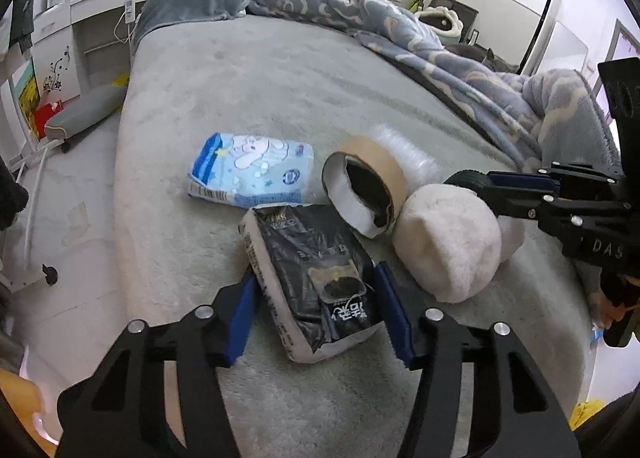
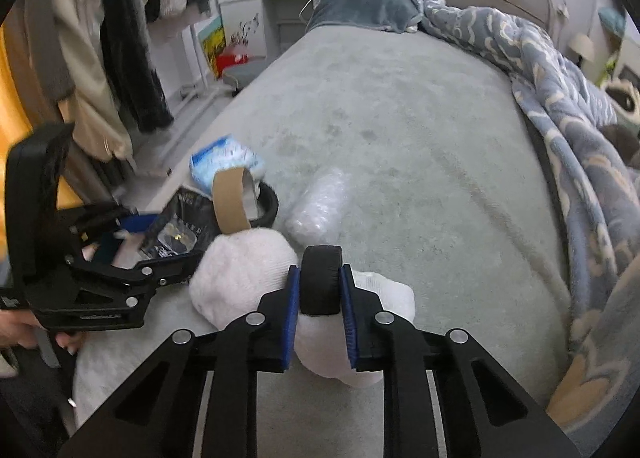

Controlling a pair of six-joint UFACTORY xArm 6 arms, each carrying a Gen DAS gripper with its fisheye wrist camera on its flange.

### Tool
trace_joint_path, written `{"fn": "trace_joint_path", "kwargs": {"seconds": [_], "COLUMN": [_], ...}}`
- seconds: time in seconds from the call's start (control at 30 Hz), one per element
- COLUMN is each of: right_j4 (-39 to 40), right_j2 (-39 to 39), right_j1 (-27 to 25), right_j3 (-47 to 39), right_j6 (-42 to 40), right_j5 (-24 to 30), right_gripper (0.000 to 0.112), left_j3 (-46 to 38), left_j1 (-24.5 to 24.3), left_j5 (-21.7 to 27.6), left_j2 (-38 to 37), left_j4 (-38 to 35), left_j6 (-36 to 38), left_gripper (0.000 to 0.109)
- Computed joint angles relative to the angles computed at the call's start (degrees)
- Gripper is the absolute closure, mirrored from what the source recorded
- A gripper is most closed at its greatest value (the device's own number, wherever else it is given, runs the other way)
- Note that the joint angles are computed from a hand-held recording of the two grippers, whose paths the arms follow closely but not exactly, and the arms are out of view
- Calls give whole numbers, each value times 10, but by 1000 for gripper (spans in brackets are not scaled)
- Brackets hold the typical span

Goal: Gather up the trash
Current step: 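Grasp the black snack packet with the left gripper while the right grasps a black strap, then carry the black packet over the bin and open the left gripper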

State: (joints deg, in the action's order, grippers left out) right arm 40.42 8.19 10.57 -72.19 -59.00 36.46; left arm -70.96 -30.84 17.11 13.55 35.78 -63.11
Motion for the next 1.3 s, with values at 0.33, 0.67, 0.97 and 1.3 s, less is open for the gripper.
{"fn": "trace_joint_path", "kwargs": {"seconds": [0.33, 0.67, 0.97, 1.3], "right_j4": [115, 137, 127, 120], "right_j2": [-10, -38, -57, -73], "right_j1": [-33, -14, 27, 73], "right_j3": [-23, -15, 0, 14], "right_j6": [-11, -15, -14, -11], "right_j5": [50, 74, 103, 100], "right_gripper": [92, 92, 92, 92], "left_j3": [23, 98, 178, 240], "left_j1": [-2, 11, 19, 35], "left_j5": [-24, -41, 20, 68], "left_j2": [-25, -103, -164, -216], "left_j4": [-3, 6, -16, -7], "left_j6": [14, -26, -55, -78], "left_gripper": [60, 60, 61, 61]}}
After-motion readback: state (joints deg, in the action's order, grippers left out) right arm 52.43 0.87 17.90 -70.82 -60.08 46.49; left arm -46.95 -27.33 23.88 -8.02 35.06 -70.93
